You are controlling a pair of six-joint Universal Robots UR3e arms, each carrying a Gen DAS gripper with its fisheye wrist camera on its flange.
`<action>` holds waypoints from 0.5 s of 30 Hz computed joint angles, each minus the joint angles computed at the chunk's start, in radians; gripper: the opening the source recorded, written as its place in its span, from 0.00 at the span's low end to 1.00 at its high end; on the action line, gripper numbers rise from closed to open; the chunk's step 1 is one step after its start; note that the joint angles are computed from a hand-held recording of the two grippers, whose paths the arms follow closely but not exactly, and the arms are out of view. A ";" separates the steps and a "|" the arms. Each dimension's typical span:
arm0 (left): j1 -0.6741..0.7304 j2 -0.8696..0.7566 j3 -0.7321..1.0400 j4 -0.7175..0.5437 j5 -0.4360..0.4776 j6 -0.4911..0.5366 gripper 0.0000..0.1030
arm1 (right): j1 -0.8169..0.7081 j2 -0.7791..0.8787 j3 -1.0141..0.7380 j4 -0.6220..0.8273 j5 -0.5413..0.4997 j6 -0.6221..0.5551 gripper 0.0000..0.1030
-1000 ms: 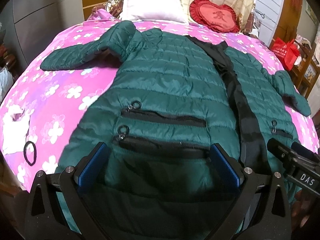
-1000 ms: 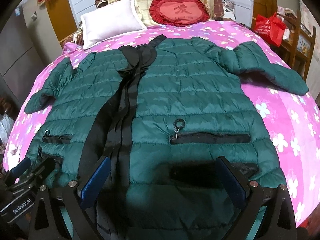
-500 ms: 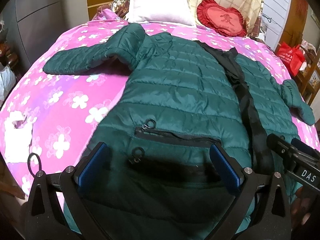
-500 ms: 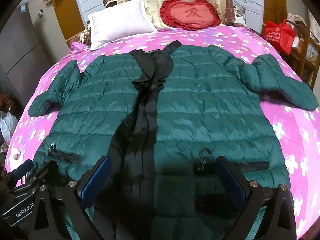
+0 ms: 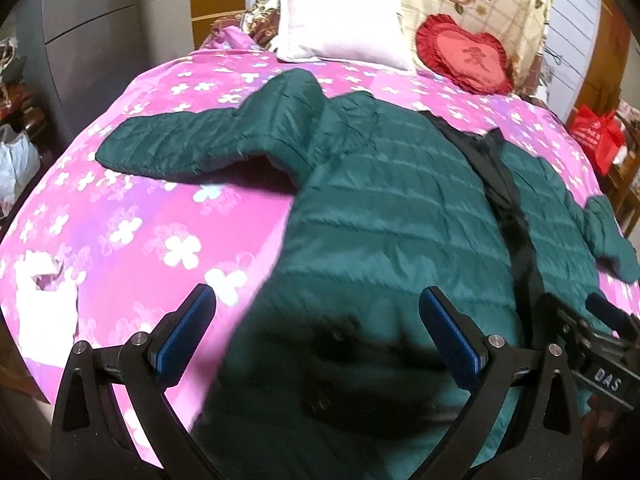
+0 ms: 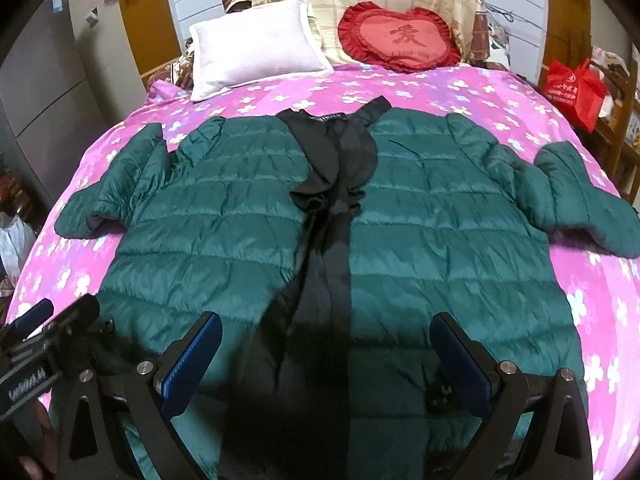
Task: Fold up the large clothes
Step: 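Move the left tool toward the sleeve cuff nearest it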
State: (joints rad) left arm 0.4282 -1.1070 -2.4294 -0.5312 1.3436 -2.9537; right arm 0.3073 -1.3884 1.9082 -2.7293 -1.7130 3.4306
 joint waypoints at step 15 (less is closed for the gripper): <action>0.008 -0.221 0.125 0.092 0.011 -0.015 0.99 | 0.017 0.183 -0.188 0.017 0.021 0.004 1.00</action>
State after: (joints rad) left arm 0.4365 -1.3276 -2.3040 -0.4396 1.3546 -2.9692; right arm 0.3247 -1.2052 1.7199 -2.7124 -1.6917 3.4342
